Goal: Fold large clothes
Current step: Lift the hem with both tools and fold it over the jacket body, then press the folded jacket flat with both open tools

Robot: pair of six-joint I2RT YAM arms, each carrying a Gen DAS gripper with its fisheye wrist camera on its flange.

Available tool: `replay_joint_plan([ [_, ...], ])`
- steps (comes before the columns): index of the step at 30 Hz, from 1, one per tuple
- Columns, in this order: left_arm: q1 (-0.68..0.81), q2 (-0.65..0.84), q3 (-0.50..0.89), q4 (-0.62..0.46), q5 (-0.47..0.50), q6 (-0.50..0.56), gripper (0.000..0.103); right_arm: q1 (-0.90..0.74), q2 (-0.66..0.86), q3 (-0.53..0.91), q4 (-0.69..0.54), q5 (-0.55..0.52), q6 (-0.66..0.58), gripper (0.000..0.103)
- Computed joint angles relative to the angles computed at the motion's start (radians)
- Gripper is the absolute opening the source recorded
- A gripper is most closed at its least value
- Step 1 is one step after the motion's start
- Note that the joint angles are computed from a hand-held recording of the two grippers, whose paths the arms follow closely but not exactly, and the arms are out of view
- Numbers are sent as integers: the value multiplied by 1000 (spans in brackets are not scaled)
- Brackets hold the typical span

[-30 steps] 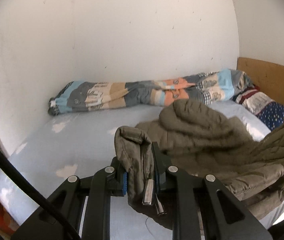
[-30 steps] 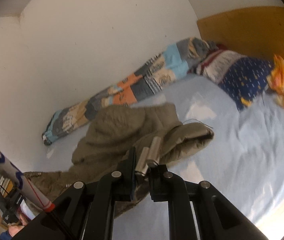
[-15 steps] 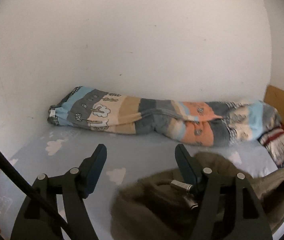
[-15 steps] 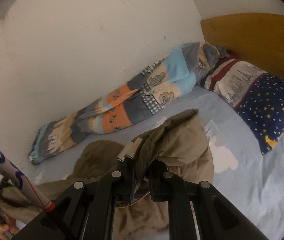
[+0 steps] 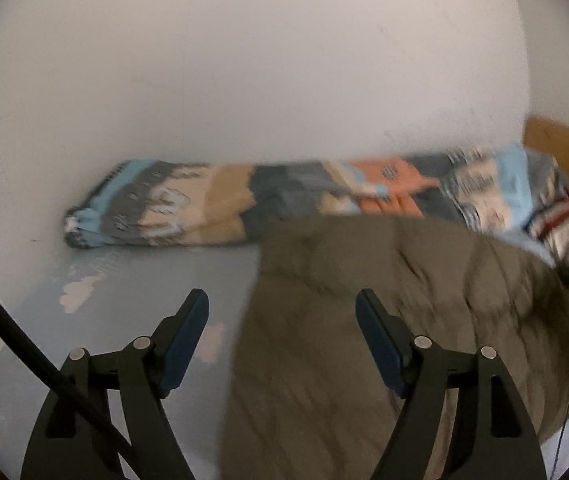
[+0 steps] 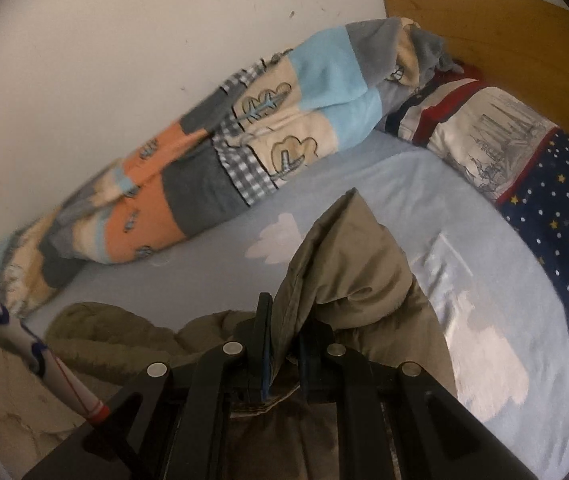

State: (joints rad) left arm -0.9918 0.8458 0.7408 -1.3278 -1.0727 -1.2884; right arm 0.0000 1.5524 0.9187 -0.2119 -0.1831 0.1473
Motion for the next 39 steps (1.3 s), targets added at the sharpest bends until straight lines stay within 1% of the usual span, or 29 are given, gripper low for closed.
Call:
replay_joint_plan([
  [3,16,98,-77,245,54,139,75,-1,87,42,1,-3,18,12],
  [5,39,182,-92,371,96,227,75,-20,132,77,-31,-50,17,15],
  [7,73,255,-113,490,134,300,75,-54,121,64,-23,-123,13,23],
  [9,106,303,-136,566,153,326,75,-97,88,43,-26,-206,15,43],
  [10,124,318,-153,602,167,331,75,-121,59,23,-23,-243,15,48],
  [11,143,322,-174,641,181,340,75,-149,22,1,-28,-281,7,59],
  [12,154,325,-190,668,190,344,75,-178,-17,-19,-43,-322,-13,65],
  [13,159,323,-201,680,194,343,75,-194,-51,-33,-57,-347,-33,65],
  [15,177,321,-222,713,203,355,76,-218,-136,-72,-110,-379,-111,65],
  [16,186,329,-227,727,210,360,77,-212,-178,-91,-153,-374,-166,65],
  [18,225,341,-240,768,244,390,78,-182,-263,-159,-178,-361,-240,65],
  [19,240,347,-246,787,259,401,79,-151,-300,-196,-174,-326,-266,65],
  [20,252,348,-252,797,271,408,80,-82,-337,-242,-155,-239,-288,65],
  [22,281,346,-270,834,297,427,82,14,-351,-309,-98,-138,-299,65],
  [23,287,349,-278,848,301,431,82,70,-331,-337,-54,-69,-289,66],
  [24,294,347,-281,854,306,436,82,124,-303,-362,2,8,-279,70],
  [25,308,350,-284,868,315,447,82,160,-268,-380,59,63,-279,71],
  [26,316,356,-286,878,319,453,83,181,-221,-381,99,93,-280,71],
  [27,329,374,-286,896,323,460,84,182,-175,-370,117,92,-276,72],
  [29,366,397,-283,918,349,477,88,150,-78,-325,124,45,-249,73],
  [31,404,414,-258,890,396,474,90,136,-29,-290,108,22,-235,74],
  [32,409,416,-244,860,412,463,90,137,-17,-271,82,27,-227,74],
  [34,351,394,-199,706,395,360,89,149,-49,-267,36,64,-203,74],
  [36,219,335,-178,546,353,184,89,152,-144,-274,-55,88,-145,75],
  [37,116,303,-168,451,331,63,89,135,-217,-293,-90,61,-124,75],
  [38,32,304,-150,370,314,-41,89,112,-316,-329,-122,11,-112,75],
  [39,-71,333,-121,268,298,-175,89,97,-418,-355,-174,-29,-107,75],
])
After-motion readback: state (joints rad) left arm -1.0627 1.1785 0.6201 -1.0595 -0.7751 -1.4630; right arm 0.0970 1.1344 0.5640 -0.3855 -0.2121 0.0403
